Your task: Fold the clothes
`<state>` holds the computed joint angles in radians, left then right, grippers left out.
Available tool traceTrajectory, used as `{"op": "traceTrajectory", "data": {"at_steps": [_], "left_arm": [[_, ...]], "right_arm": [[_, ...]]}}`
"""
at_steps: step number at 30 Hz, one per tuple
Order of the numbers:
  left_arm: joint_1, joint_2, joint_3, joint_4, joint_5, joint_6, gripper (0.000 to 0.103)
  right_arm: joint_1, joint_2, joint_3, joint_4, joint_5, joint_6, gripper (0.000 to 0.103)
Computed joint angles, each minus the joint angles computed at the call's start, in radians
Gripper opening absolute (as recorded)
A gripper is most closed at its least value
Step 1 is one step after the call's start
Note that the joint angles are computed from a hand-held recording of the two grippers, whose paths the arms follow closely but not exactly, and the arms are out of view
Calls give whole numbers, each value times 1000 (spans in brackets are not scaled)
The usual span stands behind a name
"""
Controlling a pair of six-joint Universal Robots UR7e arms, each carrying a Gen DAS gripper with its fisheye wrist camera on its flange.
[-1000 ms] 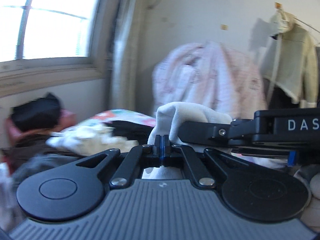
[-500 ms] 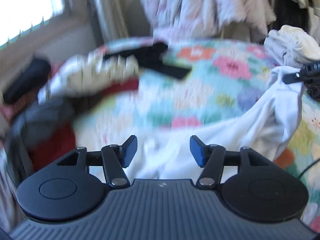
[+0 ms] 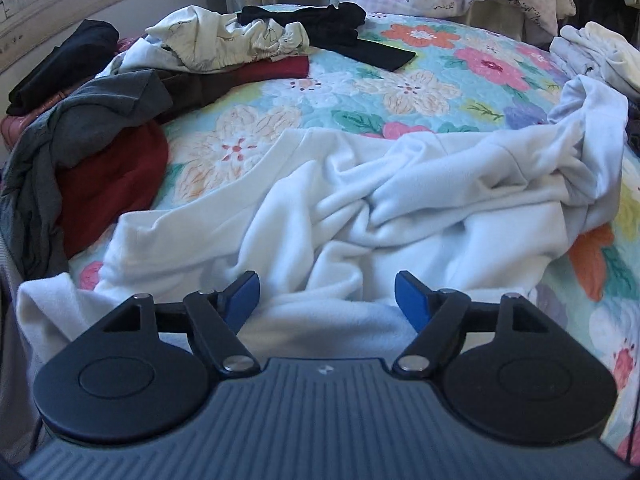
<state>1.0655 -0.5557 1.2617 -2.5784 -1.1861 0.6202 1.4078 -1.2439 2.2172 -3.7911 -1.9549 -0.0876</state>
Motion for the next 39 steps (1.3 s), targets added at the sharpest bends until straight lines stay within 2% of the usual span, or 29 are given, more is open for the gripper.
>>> {"op": "traceTrajectory", "data": {"at_steps": [2,4,6,9,11,15,18,21,24,27,29,31,33,36,39], "left_arm": [[2,-23,14,3,3,14,74],[4,-45,24,8,19,31,74],[3,-64,41,-4,94,72,75],[24,-97,55,-2,142,130,75],[42,-120,46,20,160,130,75],[65,-149,0,64,212,135,74],[66,-156,-17,-13,280,214,72],[68,-172,-51,37,247,198,73],[65,-178,-60,105,150,146,74],[51,-148,-63,129,74,137,74],[29,-122,-45,98,62,206,74],[-5,-94,-9,23,82,326,72],[-25,-62,-18,9,38,385,72],[-38,21,-132,94,-12,353,72],[-36,148,-326,172,-29,317,72]], "right_arm": [[12,-11,25,22,29,9,56],[27,-31,42,96,35,52,56],[38,-49,62,160,55,113,56],[49,-62,102,181,107,163,56],[55,-75,125,190,127,196,56],[93,-118,167,212,119,219,56],[123,-146,194,219,97,232,56],[134,-172,202,272,71,236,56],[156,-154,182,310,-16,213,56],[160,-93,139,281,-104,160,56],[146,-60,95,269,-123,113,56],[124,-60,47,338,-90,35,56],[113,-51,7,387,-85,-38,56],[86,-41,-29,375,-87,-61,56],[51,-42,-56,354,-75,-61,56]]}}
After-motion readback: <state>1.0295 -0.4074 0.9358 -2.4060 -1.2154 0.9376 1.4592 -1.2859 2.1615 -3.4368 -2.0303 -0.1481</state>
